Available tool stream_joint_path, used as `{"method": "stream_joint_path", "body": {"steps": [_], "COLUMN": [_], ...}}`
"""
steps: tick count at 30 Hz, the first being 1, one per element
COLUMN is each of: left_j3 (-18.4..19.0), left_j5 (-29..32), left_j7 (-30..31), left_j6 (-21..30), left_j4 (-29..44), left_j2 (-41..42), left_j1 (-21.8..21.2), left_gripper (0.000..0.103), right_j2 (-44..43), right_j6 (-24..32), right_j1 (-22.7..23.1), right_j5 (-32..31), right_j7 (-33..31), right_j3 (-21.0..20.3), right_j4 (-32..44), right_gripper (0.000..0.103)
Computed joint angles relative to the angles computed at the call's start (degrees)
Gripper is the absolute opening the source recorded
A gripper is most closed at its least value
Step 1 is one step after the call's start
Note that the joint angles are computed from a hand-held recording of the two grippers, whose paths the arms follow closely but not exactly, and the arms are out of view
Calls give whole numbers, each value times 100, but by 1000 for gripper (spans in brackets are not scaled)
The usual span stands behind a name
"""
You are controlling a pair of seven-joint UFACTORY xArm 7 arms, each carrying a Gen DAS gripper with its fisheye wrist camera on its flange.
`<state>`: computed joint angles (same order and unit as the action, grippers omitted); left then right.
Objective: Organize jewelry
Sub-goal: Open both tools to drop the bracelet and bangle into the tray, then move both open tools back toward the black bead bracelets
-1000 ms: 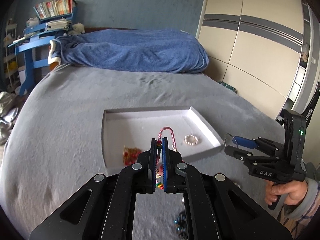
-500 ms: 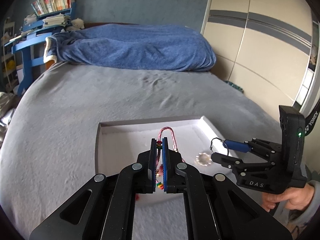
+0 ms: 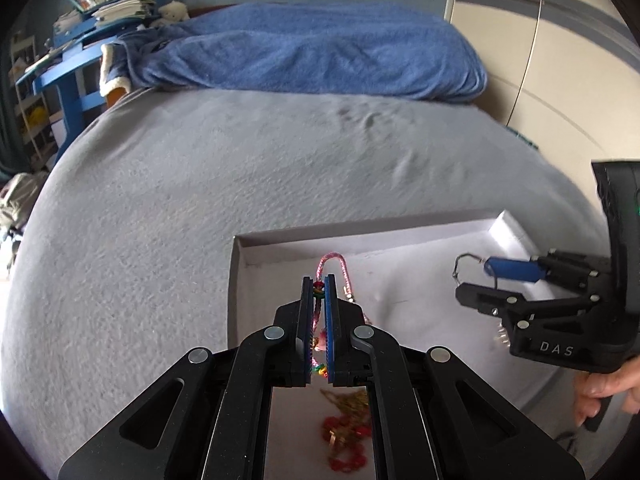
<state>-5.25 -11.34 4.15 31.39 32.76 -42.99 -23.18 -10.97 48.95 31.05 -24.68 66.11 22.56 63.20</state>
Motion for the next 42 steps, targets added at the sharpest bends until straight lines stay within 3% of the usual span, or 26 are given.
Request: {"method": "stream_joint_path", "body": {"steps": [5,10,12,14,16,18,20,27,36,42], "left_j3": [-54,-109,-75,-86,-73,-106,-146,-323,-453,-398], "left_j5": [48,88,59,67,63,78,83,187,469,452], "left_j7": [-116,-211,-229,-258,-219,-253,-312,-620,-888,-972], "left_j6": [100,79,74,84,35,5,7,60,510,1111], "left_j4": [81,-35,-74,-112,-162,-230,-296,-639,-969,-1255], "left_j2": [272,245,211,129,28,-131,-289,-1266,-2523,-3453], "left_j1": [94,122,89,78,20,5,-27,-126,-107,-184], "left_gripper": [6,31,35,40,53,59,65,86,93,94], "right_j2": [307,325,311,275,216,98,-117,-1123,-2244,-2833], "right_j6": [357,439,452,463,497,441,270,-50,328,612], "right_j1": [88,202,200,187,170,149,102,-188,-562,-613], "right_j5": [-412,-635,-699,-813,-948,-1009,-1050,-1020,-599,-258], "right_j7": [11,67,79,99,98,137,251,801,1031,1119], "right_j3": [59,-13,-34,-34,-22,-17,6,371,1096,1565], "right_j4": [243,211,216,191,148,39,-165,-842,-1259,-1421], "right_gripper": [51,52,61,64,64,70,80,97,97,97]}}
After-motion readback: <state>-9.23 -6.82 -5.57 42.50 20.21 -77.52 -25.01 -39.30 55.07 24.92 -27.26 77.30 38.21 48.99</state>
